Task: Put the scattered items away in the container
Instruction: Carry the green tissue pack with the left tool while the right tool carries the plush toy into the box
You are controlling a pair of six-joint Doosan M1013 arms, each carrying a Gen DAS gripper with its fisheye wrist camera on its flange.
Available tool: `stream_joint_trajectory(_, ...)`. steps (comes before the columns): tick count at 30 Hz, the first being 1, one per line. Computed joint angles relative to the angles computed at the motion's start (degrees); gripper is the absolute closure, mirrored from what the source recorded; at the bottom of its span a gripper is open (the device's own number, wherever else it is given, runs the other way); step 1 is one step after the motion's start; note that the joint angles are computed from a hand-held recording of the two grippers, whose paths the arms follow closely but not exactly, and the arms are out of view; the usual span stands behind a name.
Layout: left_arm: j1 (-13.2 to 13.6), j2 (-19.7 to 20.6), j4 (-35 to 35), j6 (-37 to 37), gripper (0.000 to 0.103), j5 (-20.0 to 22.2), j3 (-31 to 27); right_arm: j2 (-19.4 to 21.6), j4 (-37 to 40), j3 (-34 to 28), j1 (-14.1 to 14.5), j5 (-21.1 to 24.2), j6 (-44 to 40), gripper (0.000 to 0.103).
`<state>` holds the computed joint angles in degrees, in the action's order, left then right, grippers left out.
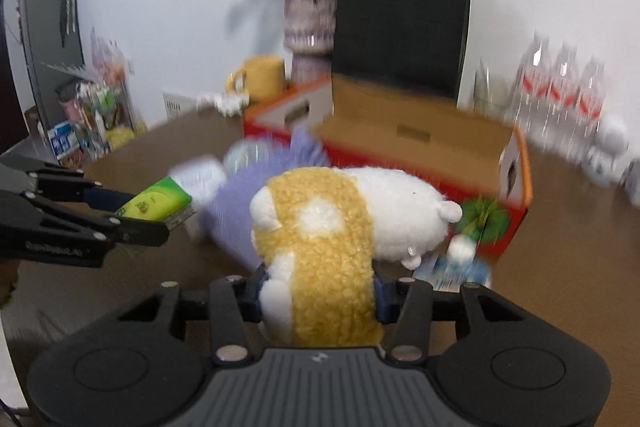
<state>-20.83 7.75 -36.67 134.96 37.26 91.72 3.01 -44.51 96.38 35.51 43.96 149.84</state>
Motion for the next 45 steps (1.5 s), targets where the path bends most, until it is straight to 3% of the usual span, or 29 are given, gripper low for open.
stream_joint_trajectory(4,-1.4,2.4,-2.3,1.4,0.057,-3.0,-6.0,1.7,-1.2,-4.5,-3.2,1.2,-2.6,0.057)
stream_joint_trajectory(6,-3.0,5.5,2.2,-4.2,0.057,-3.3,-11.4,3.8,0.3,-7.9,-6.0,2.3,-5.0,0.057)
stream_joint_trajectory(9,-5.8,12.0,14.3,-16.8,0.057,-1.3,-21.1,7.8,5.2,-13.2,-10.5,3.9,-9.1,0.057)
stream_joint_trajectory(12,-8.1,19.5,26.8,-29.0,0.057,4.5,-31.5,12.1,12.3,-18.5,-14.7,6.7,-13.5,0.057)
stream_joint_trajectory(14,-8.9,24.2,30.9,-33.8,0.057,10.3,-37.9,14.8,16.9,-21.5,-16.9,9.1,-15.8,0.057)
stream_joint_trajectory(17,-9.5,29.9,33.6,-37.9,0.057,18.4,-45.6,17.9,20.4,-24.7,-18.4,12.6,-18.8,0.057)
stream_joint_trajectory(21,-9.9,33.5,34.8,-38.6,0.057,23.8,-50.0,20.2,22.3,-26.5,-19.1,15.3,-20.8,0.057)
stream_joint_trajectory(24,-10.2,33.9,35.9,-37.3,0.055,25.8,-50.3,20.7,23.4,-26.4,-19.1,16.2,-21.2,0.054)
stream_joint_trajectory(26,-10.4,34.2,36.5,-37.2,0.039,26.9,-50.8,20.9,24.1,-26.4,-19.1,17.0,-21.1,0.051)
stream_joint_trajectory(29,-10.1,33.0,34.7,-35.9,0.027,25.4,-49.4,20.3,24.2,-26.1,-18.9,16.6,-20.8,0.024)
stream_joint_trajectory(31,-9.5,31.6,32.8,-34.5,0.021,23.0,-48.2,18.9,23.3,-25.0,-18.6,14.3,-21.2,0.022)
stream_joint_trajectory(35,-7.4,25.1,26.1,-29.5,0.0,12.5,-40.6,13.1,18.9,-20.5,-16.7,7.9,-19.6,0.013)
stream_joint_trajectory(39,-3.9,16.3,11.5,-16.2,0.0,-0.9,-27.9,5.9,4.9,-12.3,-12.5,1.5,-9.9,0.0)
stream_joint_trajectory(42,-1.2,11.1,0.0,-5.7,0.0,-5.4,-19.3,1.5,-4.9,-5.5,-8.6,0.9,-0.5,0.0)
stream_joint_trajectory(45,0.5,7.0,-6.0,1.2,0.0,-7.9,-11.1,-1.2,-9.3,0.3,-5.0,2.6,7.9,0.0)
